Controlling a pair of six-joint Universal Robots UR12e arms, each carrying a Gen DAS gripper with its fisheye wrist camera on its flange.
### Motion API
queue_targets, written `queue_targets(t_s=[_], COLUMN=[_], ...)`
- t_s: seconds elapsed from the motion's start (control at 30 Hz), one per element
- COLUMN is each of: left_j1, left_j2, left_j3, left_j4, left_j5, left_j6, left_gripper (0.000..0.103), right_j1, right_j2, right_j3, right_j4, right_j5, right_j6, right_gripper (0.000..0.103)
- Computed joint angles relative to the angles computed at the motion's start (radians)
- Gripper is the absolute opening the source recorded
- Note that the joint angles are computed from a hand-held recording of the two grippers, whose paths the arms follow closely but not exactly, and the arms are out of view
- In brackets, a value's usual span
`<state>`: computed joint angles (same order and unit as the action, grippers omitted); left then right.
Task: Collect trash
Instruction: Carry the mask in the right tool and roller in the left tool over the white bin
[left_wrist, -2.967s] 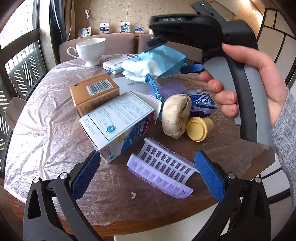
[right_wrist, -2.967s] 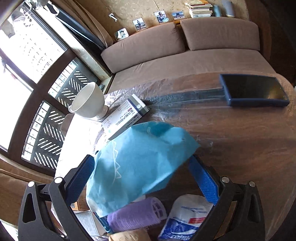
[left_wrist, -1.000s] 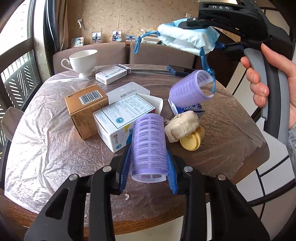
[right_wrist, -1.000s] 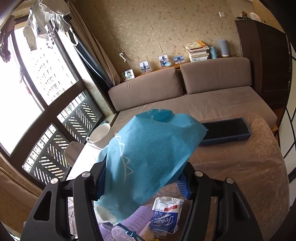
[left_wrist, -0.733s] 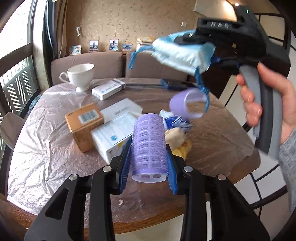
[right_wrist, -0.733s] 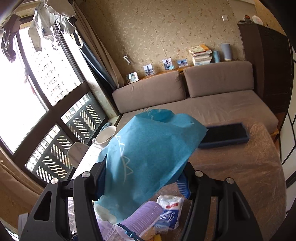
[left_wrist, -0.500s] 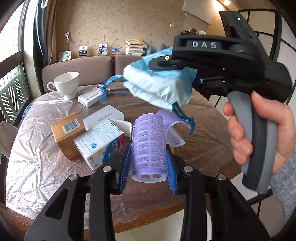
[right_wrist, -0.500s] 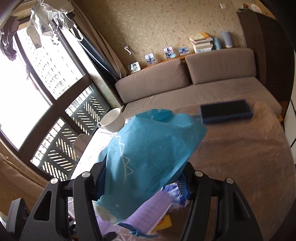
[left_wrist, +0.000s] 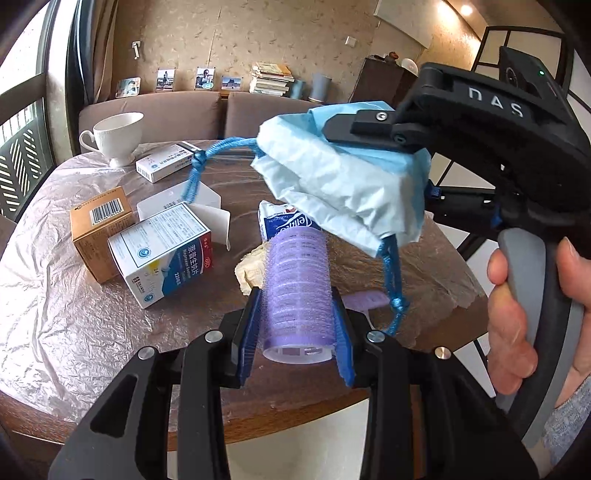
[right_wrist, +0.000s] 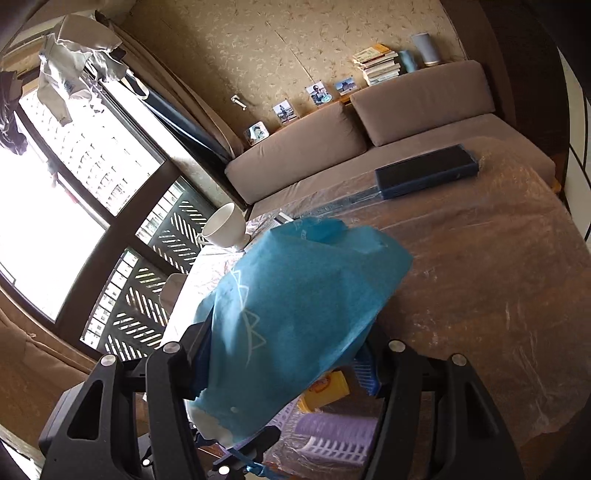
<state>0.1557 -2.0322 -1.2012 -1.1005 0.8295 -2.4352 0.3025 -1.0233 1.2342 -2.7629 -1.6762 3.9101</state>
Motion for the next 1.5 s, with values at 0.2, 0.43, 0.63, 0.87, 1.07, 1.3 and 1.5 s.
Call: queue_targets(t_s=[0.2,0.43,0.63,0.87,1.07,1.3,1.5], left_j1=[0.007,0.021,0.035,0.052,0.071,0.09,0.103], left_j2=[0.023,0.052,0.067,0.088,0.108,0.13,0.147], left_j3=[-0.033,-0.067,-0.083,-0.107,-0.129,-0.152,-0.172], left_j4=[0.04,0.079,0.081,0.063,0.029,-0.004,-0.038], left_j5=[0.0,0.016,0.026,0.037,0.03,0.031,0.053], left_j6=[-0.025,-0.034,-0.05,-0.046,-0.014,0.02,0.062], left_gripper=[0.037,0.037,0.037,0.037,0.037,0.037,0.037], right_j1=[0.0,0.011,0.031,0.055,0.06,0.078,0.091], right_j2=[-0.039,-0.094,-0.124,-0.153,-0.173,-0.179,-0.182], right_j3=[0.057,0.124,0.159,0.2,0.232,0.243,0.249], right_j4=[-0.018,0.009,0.047,0.063,0.054,0.077,0.117], right_j5=[-0.018,-0.046,-0.074,-0.073,-0.046,-0.014,0.01], right_j6=[0.004,-0.043,-0.097,-0.161,-0.153,-0.181,-0.212], right_gripper=[0.06,0.06,0.06,0.06,0.06,0.06,0.06])
